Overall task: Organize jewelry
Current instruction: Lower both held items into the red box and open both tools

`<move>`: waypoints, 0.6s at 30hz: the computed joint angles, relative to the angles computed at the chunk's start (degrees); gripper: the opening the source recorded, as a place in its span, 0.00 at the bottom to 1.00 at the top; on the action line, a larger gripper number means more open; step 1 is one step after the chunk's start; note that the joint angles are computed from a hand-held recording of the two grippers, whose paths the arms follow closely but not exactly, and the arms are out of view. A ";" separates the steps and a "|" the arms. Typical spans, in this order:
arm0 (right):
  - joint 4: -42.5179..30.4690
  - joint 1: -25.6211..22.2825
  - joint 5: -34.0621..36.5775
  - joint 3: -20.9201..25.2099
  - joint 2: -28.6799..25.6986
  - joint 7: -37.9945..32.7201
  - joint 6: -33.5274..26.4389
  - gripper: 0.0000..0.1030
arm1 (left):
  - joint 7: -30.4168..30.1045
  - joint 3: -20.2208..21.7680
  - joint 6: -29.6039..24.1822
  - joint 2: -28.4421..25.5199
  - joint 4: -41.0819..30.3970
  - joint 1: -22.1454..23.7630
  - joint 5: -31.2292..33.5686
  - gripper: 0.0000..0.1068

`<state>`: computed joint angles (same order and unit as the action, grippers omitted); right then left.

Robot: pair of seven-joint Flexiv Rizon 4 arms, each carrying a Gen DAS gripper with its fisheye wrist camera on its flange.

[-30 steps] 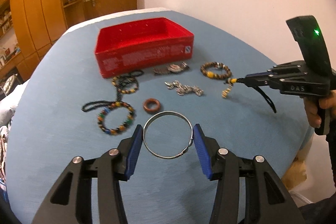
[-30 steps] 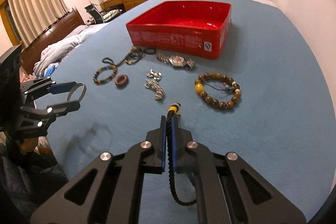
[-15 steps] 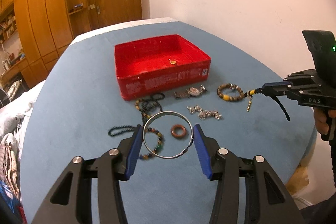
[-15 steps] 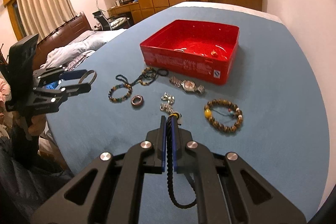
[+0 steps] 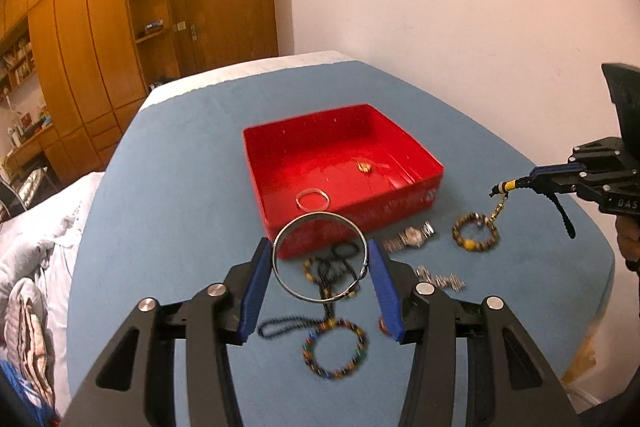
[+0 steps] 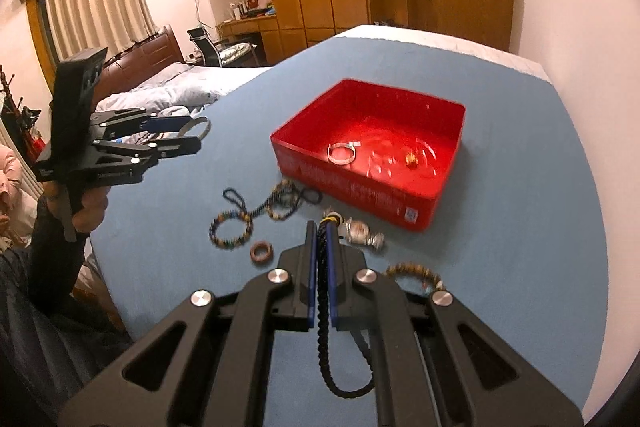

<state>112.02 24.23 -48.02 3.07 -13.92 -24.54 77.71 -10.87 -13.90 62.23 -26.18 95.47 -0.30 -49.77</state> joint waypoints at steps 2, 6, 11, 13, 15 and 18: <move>-1.89 -0.75 2.75 0.87 -0.94 -3.06 -0.47 0.03 | -1.88 0.44 -0.42 -1.70 -2.87 -0.85 2.07 0.46; -7.28 -1.74 9.53 1.80 -4.07 -10.25 -1.87 0.03 | -5.76 0.59 -1.80 -5.40 -8.73 -1.98 6.71 0.46; -15.82 -3.50 18.71 2.72 -9.93 -18.43 -4.64 0.03 | -12.05 0.97 -4.47 -11.27 -17.84 -3.80 13.36 0.46; -19.48 -4.08 22.20 3.04 -12.46 -21.14 -6.14 0.03 | -14.46 1.17 -5.54 -13.87 -21.78 -4.56 15.86 0.46; -23.36 -4.50 24.97 2.85 -15.29 -23.25 -7.90 0.03 | -17.53 1.71 -7.90 -17.33 -27.17 -5.63 18.54 0.46; -29.26 -5.33 28.88 3.05 -19.46 -25.93 -10.64 0.03 | -21.71 2.54 -10.81 -22.10 -34.58 -7.05 21.87 0.46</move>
<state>82.76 18.89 -19.14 6.12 -33.38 -50.47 67.07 -32.58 -11.36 51.42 -48.28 60.89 -7.35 -27.89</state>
